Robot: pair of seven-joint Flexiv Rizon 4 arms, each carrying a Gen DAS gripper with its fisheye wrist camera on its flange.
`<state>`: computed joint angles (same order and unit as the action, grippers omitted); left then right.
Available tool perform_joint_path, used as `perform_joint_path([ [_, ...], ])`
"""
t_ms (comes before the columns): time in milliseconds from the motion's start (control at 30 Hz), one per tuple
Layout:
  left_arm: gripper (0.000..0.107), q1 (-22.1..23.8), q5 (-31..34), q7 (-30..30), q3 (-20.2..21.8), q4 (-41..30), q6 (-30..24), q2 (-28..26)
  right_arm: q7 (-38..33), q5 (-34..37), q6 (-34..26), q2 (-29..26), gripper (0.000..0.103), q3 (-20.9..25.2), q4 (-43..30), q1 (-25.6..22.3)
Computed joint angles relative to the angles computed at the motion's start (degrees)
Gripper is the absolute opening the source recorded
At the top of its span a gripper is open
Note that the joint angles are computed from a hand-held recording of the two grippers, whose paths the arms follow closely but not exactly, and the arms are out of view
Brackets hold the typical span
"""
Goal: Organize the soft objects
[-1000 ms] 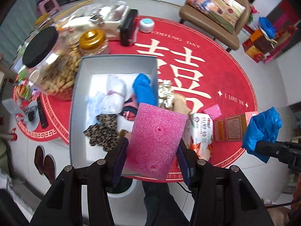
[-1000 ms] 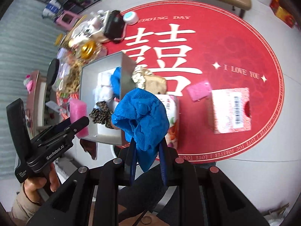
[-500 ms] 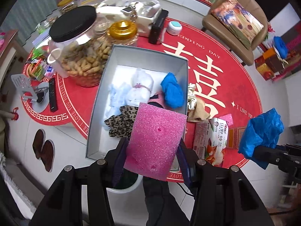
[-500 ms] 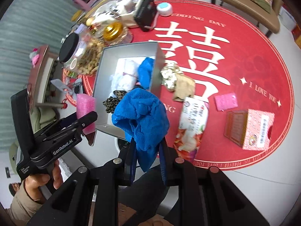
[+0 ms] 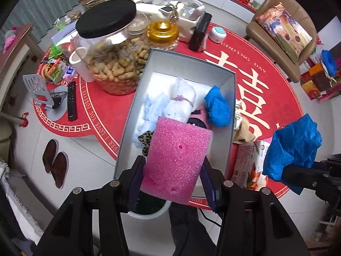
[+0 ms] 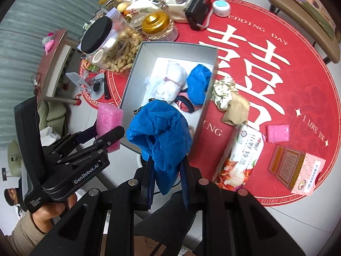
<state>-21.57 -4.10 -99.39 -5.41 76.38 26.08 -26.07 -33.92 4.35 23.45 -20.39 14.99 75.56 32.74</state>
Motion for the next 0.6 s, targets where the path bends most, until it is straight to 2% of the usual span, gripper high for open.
perform_joint_path([
  [267, 0.052, 0.3, 0.0, -0.7, 0.2, -1.0, -0.9, -1.1, -2.7, 0.2, -2.8, -3.5, 0.023, -0.2, -5.1, 0.3],
  [600, 0.052, 0.3, 0.4, -0.7, 0.4, -2.2, -2.1, -2.2, -3.4, 0.3, -4.1, -5.3, 0.023, -0.7, -7.4, 0.7],
])
